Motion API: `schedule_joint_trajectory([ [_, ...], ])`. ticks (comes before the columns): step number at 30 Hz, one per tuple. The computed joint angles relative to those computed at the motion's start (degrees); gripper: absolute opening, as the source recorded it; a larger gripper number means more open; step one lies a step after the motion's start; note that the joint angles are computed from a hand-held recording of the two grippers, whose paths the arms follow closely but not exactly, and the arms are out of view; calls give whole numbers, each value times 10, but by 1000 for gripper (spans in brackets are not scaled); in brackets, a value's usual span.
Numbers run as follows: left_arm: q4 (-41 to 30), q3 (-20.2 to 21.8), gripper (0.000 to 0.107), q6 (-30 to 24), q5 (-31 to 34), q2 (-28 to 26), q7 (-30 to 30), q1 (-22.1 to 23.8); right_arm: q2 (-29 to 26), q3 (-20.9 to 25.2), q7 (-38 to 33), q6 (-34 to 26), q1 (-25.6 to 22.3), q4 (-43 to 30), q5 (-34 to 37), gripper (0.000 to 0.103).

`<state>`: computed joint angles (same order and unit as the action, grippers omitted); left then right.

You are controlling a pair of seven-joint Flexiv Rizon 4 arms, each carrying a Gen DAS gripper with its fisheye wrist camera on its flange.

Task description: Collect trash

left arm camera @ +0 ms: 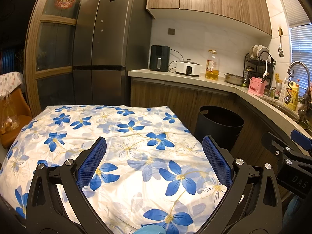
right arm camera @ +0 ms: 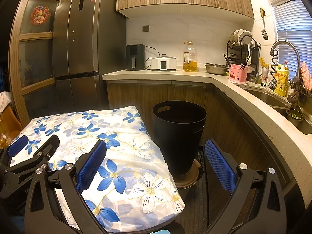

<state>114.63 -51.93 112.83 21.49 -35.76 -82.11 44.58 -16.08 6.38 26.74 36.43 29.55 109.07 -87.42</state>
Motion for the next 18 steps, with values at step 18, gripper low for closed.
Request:
schedule_joint_trajectory([
  [18,0,-6,97,1,5,-3,-2,6,-1,0,1,-2,1,-1,0,97],
])
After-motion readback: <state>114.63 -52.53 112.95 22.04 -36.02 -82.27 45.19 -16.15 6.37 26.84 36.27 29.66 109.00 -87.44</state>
